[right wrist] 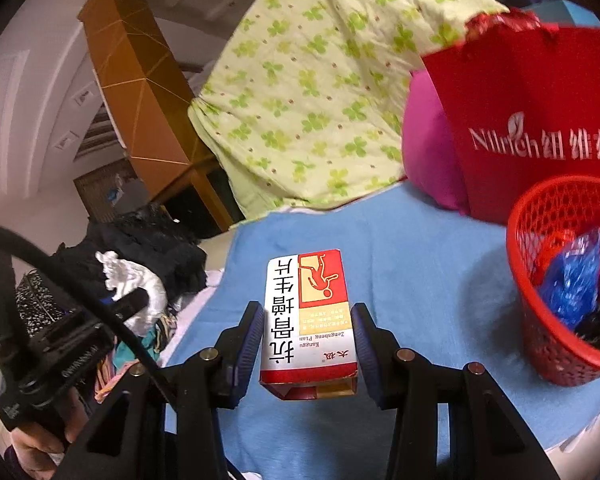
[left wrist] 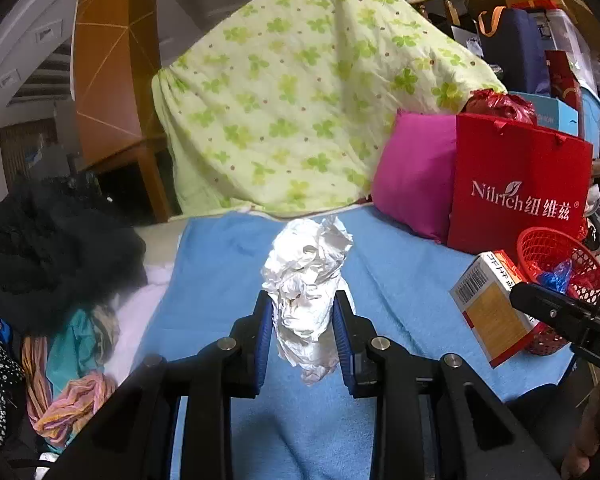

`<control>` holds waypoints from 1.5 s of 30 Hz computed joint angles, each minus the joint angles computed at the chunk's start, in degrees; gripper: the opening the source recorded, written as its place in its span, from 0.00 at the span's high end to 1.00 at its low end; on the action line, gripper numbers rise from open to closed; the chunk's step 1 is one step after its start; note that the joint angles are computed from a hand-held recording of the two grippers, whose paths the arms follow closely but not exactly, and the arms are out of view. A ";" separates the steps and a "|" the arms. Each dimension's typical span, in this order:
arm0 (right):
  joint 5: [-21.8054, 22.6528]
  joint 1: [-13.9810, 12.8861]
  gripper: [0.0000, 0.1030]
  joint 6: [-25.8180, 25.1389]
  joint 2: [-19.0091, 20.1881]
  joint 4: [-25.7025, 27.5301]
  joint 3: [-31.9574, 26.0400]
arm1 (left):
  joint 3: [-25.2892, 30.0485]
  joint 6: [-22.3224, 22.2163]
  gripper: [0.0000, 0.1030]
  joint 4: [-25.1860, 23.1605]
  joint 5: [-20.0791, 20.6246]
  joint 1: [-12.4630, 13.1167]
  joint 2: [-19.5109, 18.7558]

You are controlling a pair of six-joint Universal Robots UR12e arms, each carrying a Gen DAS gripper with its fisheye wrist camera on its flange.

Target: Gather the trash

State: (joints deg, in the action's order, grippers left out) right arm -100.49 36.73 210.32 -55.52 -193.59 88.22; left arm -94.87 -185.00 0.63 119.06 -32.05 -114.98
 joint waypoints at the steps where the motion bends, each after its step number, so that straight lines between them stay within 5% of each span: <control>1: -0.04 0.12 0.53 -0.16 -0.10 -0.30 0.01 | -0.11 0.17 0.70 0.17 0.05 -0.07 0.17; 23: -6.79 3.37 0.53 -9.36 -2.34 -8.93 0.54 | -0.95 2.41 0.69 2.87 0.79 -1.50 1.89; 45: -9.35 3.62 0.53 -7.68 -4.32 -13.42 5.12 | 0.83 3.76 0.69 1.15 0.25 -2.64 0.79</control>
